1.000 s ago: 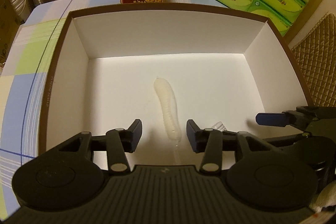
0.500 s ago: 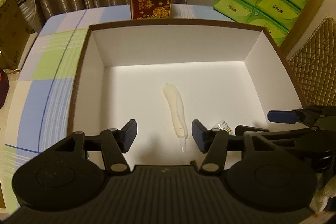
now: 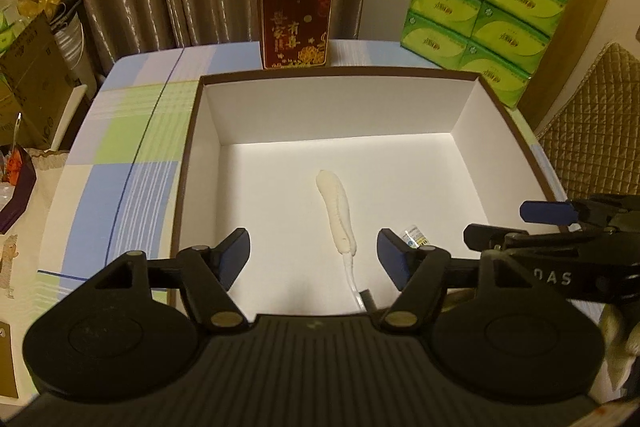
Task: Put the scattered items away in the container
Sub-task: 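Lower and release the bottle with the right tool while the left tool releases the toothbrush, then move both tools back toward the remaining items beside the box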
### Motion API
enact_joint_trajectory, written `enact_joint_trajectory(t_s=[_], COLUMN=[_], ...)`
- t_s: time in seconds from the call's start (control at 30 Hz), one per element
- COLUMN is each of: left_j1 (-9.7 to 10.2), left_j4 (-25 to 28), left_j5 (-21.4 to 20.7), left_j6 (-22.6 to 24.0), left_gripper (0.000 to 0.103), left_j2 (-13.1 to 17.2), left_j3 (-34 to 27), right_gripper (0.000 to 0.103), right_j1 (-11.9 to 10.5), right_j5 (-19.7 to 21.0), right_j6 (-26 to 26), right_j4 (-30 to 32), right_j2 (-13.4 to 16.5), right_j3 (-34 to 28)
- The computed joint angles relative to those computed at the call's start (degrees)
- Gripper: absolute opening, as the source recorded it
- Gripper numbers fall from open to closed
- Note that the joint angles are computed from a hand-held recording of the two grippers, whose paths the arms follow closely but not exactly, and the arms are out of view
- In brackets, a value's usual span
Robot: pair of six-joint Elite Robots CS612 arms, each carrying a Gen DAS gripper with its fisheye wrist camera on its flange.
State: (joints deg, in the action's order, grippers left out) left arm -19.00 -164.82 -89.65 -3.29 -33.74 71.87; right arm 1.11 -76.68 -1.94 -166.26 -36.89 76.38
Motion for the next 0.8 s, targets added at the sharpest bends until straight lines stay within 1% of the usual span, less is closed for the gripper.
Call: enact_joint_trajectory(t_s=[0.23, 0.5, 0.6, 0.8], left_j1=[-0.06, 0.33, 0.46, 0.67], left_j4=[-3.9, -7.6, -9.1, -9.6], left_j5=[-0.4, -1.0, -0.9, -1.5], left_j6=[0.7, 1.4, 1.7, 1.9], left_gripper=[0.068, 0.068, 0.068, 0.068], left_j2=[-2.7, -5.0, -5.7, -6.5], left_j3=[5.3, 10.3, 12.1, 15.2], right_gripper=[0.066, 0.066, 0.066, 0.066], right_j1=[-0.5, -1.4, -1.7, -1.9], right_j5=[2.1, 4.1, 4.4, 3.5], right_j6=[0.7, 1.6, 1.6, 0.4], right_j4=[-7.1, -14.1, -15.2, -13.8], right_j2=[-2.4, -4.4, -5.1, -6.1], right_j3=[5.3, 9.9, 11.8, 14.9])
